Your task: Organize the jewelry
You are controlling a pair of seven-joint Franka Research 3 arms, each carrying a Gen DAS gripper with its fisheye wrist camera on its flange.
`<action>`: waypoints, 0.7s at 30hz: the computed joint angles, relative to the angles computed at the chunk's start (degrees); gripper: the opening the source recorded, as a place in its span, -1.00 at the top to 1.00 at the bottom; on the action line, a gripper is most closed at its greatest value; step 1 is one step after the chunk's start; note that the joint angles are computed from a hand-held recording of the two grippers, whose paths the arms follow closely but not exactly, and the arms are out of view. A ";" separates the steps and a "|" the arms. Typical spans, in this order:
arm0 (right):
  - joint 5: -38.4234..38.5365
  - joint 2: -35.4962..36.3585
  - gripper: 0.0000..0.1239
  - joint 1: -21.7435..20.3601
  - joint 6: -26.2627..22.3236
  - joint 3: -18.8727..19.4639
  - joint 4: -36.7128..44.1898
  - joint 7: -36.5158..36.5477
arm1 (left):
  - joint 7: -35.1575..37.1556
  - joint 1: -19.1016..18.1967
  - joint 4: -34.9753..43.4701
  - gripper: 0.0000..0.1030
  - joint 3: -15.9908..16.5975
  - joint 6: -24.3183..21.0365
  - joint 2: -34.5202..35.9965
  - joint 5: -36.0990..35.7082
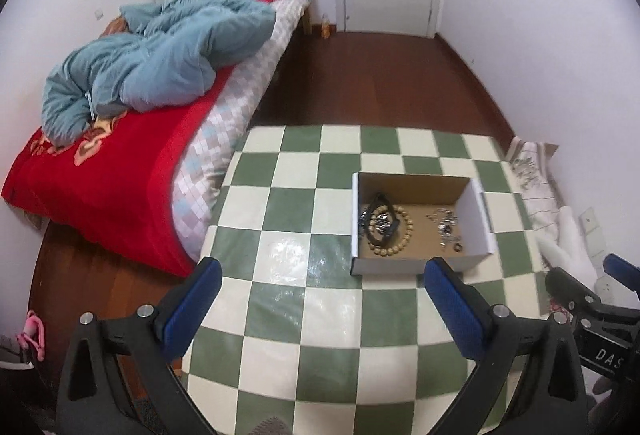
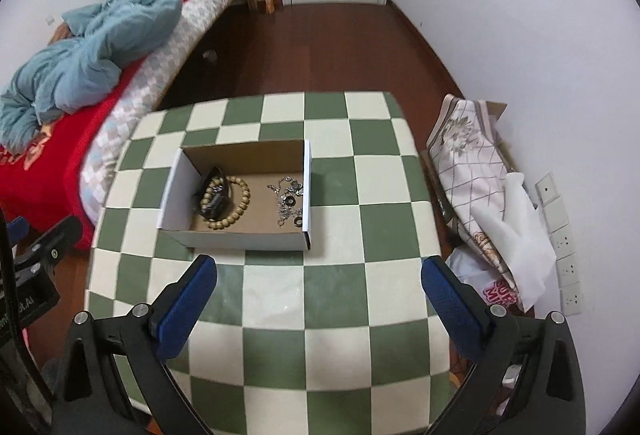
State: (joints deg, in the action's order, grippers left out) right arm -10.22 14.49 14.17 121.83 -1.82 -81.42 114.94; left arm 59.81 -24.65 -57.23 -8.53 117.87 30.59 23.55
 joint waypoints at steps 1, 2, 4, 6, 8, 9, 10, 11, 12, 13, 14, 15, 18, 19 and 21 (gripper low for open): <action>-0.52 -1.53 -0.66 0.25 0.65 0.00 -1.46 0.40 | -0.34 0.12 -2.64 -1.00 -0.13 1.16 -2.15 0.10; -1.70 -3.36 -0.66 0.59 1.40 0.01 -3.23 1.08 | -0.39 0.34 -4.43 -1.00 -0.37 1.97 -3.63 0.08; -3.49 -6.80 -0.66 0.87 2.45 0.46 -6.43 2.08 | -0.97 0.66 -8.55 -1.00 -0.82 3.66 -7.25 0.53; -4.62 -9.91 -0.66 0.73 3.22 1.23 -9.08 2.79 | -1.43 1.18 -11.66 -1.00 -1.49 5.07 -10.10 0.57; -5.84 -12.62 -0.66 0.49 3.46 2.11 -11.03 3.81 | -1.86 1.63 -14.77 -1.00 -2.12 6.50 -12.88 0.86; -6.13 -14.06 -0.66 0.29 3.84 2.57 -12.09 4.16 | -2.00 1.84 -15.81 -1.00 -2.49 6.59 -14.07 0.74; -6.66 -15.04 -0.66 0.07 3.97 3.04 -12.75 4.53 | -2.10 2.09 -16.91 -1.00 -2.82 7.08 -15.22 0.64; -7.53 -16.35 -0.66 -0.11 4.02 3.55 -13.55 5.33 | -2.37 2.31 -17.99 -1.00 -3.05 7.61 -16.24 0.75; -7.73 -17.49 -0.66 -0.37 4.29 3.98 -14.31 5.96 | -2.90 2.46 -19.07 -1.00 -3.26 7.90 -17.39 0.91; -7.93 -18.61 -0.66 -0.62 4.46 4.43 -14.96 6.33 | -3.49 2.64 -20.08 -1.00 -3.48 8.17 -18.48 0.95; -8.69 -19.50 -0.66 -0.87 4.31 4.95 -15.36 6.75 | -3.87 2.82 -20.94 -1.00 -3.72 8.50 -19.41 1.02; -9.28 -20.64 -0.66 -1.13 4.53 5.42 -16.07 7.27 | -4.18 2.95 -21.60 -1.00 -3.94 8.56 -20.13 1.26; -9.63 -22.89 -0.66 -1.86 4.22 6.58 -17.06 7.67 | -5.14 3.42 -23.31 -1.00 -4.50 8.71 -22.19 1.44; -9.41 -23.63 -0.66 -2.10 4.23 6.84 -17.40 7.70 | -5.15 3.59 -23.51 -1.00 -4.70 8.61 -22.61 1.32; -9.10 -24.60 -0.66 -2.56 3.88 7.37 -17.59 7.62 | -5.59 3.84 -24.11 -1.00 -4.95 8.71 -23.46 1.61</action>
